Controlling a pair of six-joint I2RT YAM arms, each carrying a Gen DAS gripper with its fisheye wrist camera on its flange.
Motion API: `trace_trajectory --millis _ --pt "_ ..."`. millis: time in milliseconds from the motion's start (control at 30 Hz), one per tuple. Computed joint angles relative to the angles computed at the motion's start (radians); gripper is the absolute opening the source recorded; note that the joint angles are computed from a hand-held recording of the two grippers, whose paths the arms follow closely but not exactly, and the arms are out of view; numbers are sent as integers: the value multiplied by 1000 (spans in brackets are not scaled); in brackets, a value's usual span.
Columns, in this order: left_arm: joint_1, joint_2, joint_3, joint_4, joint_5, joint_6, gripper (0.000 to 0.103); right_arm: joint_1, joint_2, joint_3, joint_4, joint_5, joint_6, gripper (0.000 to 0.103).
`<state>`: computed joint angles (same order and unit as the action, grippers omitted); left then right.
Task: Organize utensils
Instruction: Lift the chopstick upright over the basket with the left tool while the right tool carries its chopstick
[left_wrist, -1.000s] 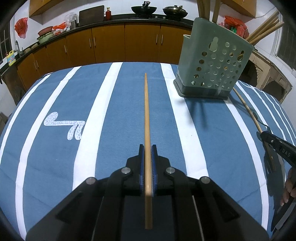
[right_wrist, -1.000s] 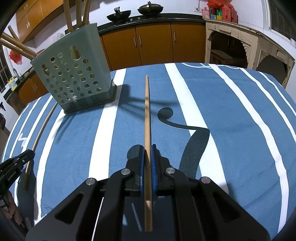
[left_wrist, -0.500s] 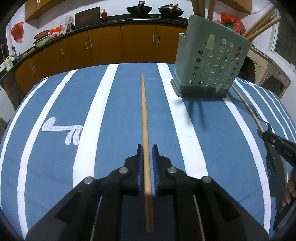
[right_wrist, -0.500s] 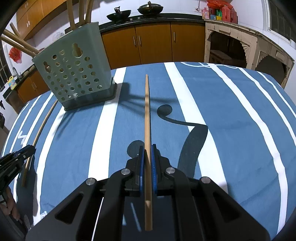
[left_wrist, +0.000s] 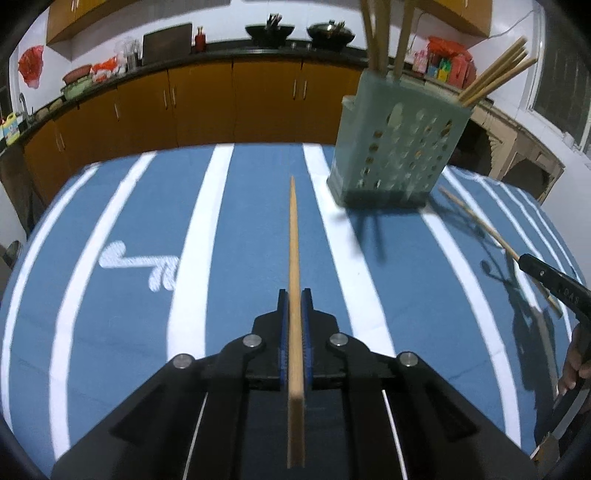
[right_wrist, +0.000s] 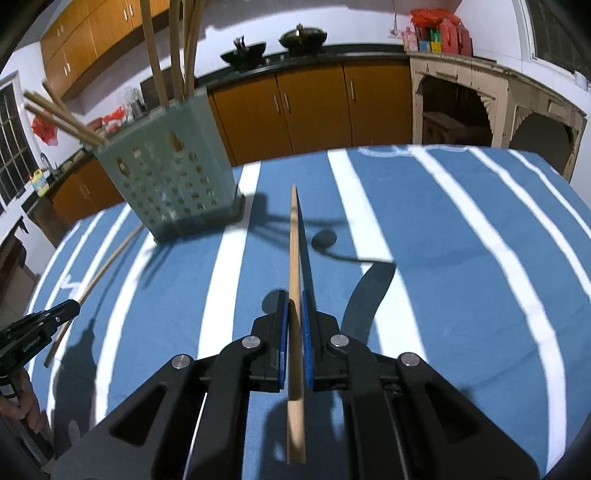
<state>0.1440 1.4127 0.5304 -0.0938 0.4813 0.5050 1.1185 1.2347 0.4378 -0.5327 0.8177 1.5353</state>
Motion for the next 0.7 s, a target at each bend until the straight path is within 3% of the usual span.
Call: trace_trajectory --millis 400,700 --pt "93 -224 47 -117 183 -39 8 111 -116 99 -310 200 143 8" --pt "126 -274 70 -124 254 -101 8 139 -119 130 -364 251 171 8"
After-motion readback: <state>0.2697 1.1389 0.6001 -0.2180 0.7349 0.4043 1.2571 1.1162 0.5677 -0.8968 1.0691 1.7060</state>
